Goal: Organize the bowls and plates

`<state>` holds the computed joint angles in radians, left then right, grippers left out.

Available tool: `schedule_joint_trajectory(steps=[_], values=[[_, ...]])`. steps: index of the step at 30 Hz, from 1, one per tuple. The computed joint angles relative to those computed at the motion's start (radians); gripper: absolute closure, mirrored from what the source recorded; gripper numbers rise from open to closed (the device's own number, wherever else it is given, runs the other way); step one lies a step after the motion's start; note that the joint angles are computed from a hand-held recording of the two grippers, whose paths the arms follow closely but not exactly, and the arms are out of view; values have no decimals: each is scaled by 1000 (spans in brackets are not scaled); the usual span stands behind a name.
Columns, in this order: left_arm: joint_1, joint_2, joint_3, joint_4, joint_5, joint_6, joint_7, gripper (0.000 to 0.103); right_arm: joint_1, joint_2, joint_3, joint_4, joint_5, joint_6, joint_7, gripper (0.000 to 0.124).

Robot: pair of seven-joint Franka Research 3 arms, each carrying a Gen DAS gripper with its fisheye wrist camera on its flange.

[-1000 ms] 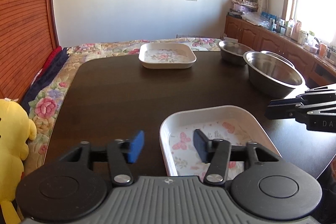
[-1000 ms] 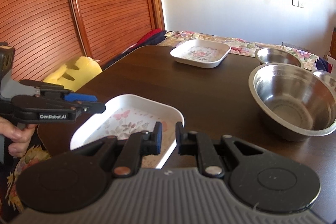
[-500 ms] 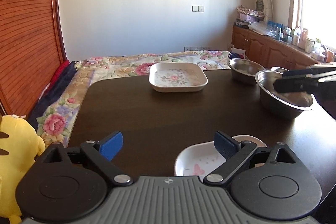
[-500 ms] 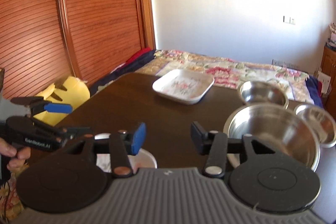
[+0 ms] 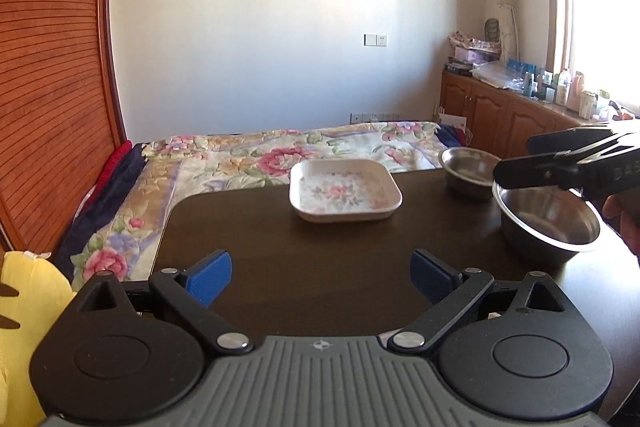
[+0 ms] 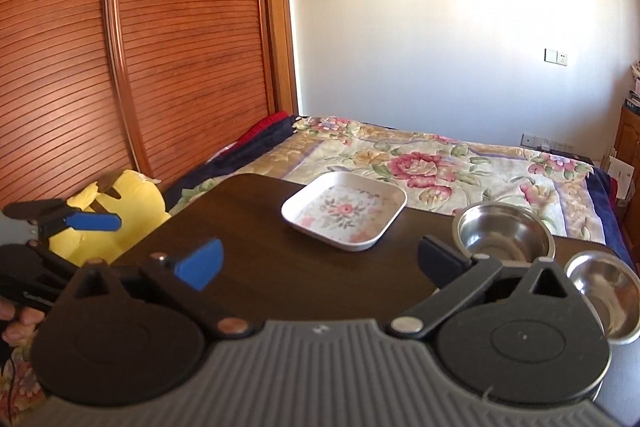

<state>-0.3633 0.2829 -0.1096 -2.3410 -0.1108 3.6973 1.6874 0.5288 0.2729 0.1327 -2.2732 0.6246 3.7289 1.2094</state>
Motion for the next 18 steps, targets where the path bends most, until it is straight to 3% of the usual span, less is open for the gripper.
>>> schedule_joint_trajectory(steps=[10, 14, 16, 18], values=[[34, 72, 11, 162, 116, -106, -30, 5, -20, 43, -40, 120, 4, -133, -23, 21], [51, 109, 18, 235, 182, -154, -61, 5, -84, 56, -21, 164, -72, -223, 47, 21], [74, 128, 8, 266, 225, -164, -90, 5, -67, 70, -52, 195, -71, -257, 57, 21], [108, 148, -13, 303, 281, -178, -124, 5, 0, 89, -130, 237, -37, -296, 37, 23]])
